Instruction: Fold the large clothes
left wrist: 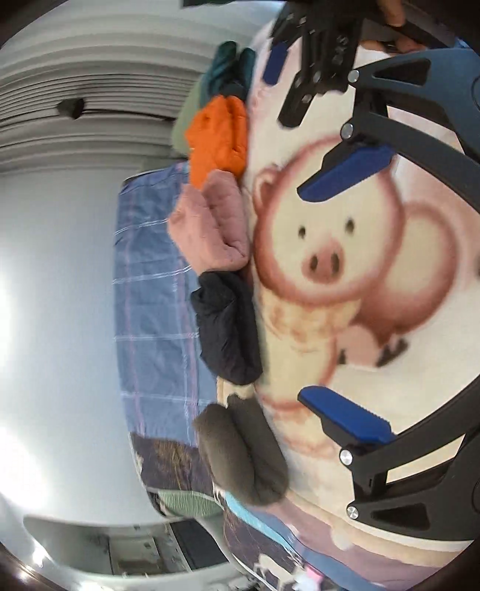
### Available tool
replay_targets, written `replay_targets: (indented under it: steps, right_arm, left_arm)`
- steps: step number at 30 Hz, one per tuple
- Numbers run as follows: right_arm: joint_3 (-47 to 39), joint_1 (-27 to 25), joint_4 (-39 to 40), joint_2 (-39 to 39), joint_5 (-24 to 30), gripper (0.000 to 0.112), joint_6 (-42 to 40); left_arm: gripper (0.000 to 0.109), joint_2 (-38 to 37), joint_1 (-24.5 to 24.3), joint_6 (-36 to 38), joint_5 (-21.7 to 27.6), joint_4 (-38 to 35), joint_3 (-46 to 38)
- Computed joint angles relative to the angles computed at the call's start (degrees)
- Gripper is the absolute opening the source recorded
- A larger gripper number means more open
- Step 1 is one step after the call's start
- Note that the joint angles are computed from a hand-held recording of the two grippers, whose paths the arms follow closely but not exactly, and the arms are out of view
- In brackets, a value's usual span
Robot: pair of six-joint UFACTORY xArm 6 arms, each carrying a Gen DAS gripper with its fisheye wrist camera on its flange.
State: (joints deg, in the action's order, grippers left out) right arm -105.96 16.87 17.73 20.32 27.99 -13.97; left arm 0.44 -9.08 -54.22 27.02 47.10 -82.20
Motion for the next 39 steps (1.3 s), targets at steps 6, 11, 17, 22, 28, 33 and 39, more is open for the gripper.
replay_targets:
  steps: [6,11,17,22,28,33,39]
  right_arm:
    - [15.7,-0.6,-1.8,-11.7,-8.5,0.102,-1.5]
    - [22.1,0.3,2.9,-17.4,-12.4,0.102,-7.7]
    - [25.6,1.1,2.3,-20.5,-14.7,0.102,-7.6]
    - [27.9,0.6,-5.7,-21.7,-17.7,0.102,0.6]
    - [28.1,0.2,-1.2,-22.2,-17.5,0.102,-1.2]
    - [28.1,-0.2,-4.0,-21.8,-16.7,0.102,1.2]
    - [27.1,-0.4,-1.9,-21.1,-14.0,0.102,0.9]
  left_arm:
    - [0.101,-6.4,-6.3,-12.0,8.5,12.7,3.9]
    - [0.101,-7.6,-10.2,-15.4,14.2,16.5,4.2]
    - [0.101,-8.6,-14.0,-18.2,19.8,21.6,5.1]
    - [0.101,-9.1,-14.8,-18.8,20.8,23.0,5.2]
    - [0.101,-8.6,-14.9,-18.3,21.1,22.5,4.8]
    - [0.101,-8.2,-15.0,-18.6,21.5,22.6,4.5]
    - [0.101,-7.4,-14.8,-17.0,21.4,21.0,3.8]
